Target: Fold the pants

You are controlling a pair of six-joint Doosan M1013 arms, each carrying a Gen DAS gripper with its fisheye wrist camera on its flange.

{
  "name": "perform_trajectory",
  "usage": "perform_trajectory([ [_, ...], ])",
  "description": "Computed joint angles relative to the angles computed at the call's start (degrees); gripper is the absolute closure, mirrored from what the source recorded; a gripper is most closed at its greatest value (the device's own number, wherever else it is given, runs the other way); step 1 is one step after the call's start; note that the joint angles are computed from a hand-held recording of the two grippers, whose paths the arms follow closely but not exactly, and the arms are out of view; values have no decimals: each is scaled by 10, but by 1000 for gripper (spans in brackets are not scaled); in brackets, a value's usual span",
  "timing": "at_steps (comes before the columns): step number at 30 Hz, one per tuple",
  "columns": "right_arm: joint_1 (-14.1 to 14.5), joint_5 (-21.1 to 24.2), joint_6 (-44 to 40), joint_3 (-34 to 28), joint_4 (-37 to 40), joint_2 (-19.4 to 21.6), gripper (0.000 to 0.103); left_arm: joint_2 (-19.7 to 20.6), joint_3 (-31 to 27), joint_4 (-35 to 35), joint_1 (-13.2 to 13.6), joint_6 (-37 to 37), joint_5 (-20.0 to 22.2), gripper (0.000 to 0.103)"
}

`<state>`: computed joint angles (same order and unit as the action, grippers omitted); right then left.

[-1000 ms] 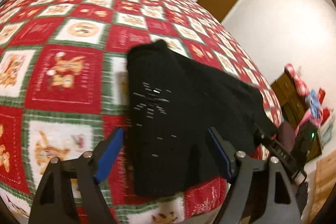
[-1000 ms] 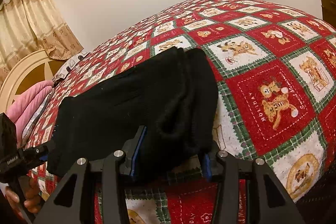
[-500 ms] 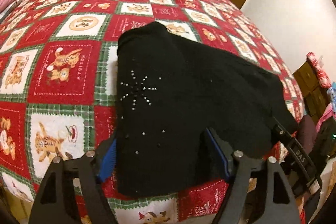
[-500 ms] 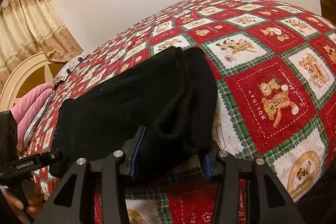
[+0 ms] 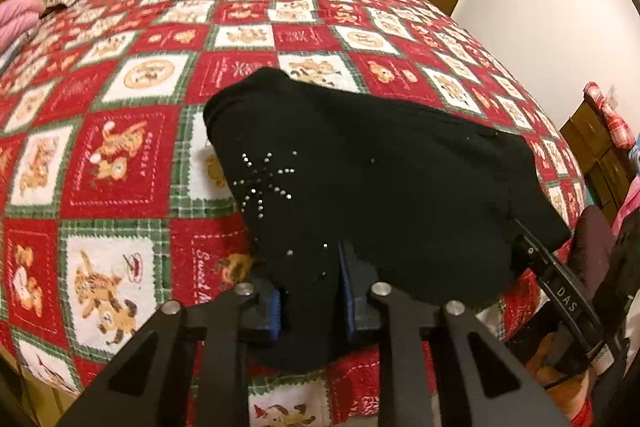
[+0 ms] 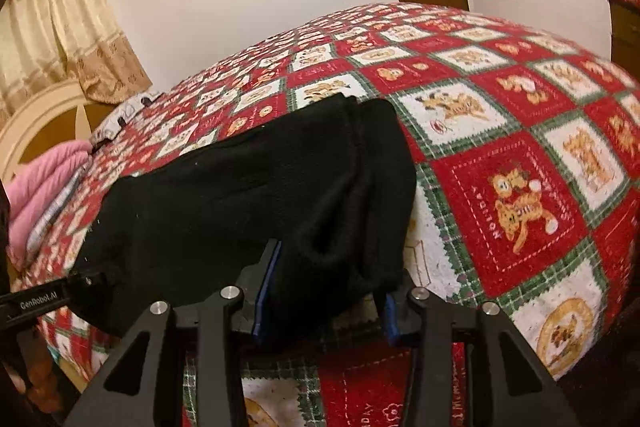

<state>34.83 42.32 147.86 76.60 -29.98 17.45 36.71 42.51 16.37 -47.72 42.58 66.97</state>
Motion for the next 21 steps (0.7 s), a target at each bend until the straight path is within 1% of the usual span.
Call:
perform_trajectory([
  [3,15,36,-9,-18,-39,7,67,0,-2,36,-8,8,3,84],
  [7,33,64,-22,-34,-95,12,68,-4,3,68,-12,6,2,84],
  [9,36,64,-21,-35,-105,11,68,-7,7,74,-12,6,-2,84],
  [15,38,55,-18,-39,-98,5,68,-22,25,103,-16,-1,-26,85],
  [21,51,46,-43,-66,-111,15,68,-31,33,140,-16,-20,-22,85],
])
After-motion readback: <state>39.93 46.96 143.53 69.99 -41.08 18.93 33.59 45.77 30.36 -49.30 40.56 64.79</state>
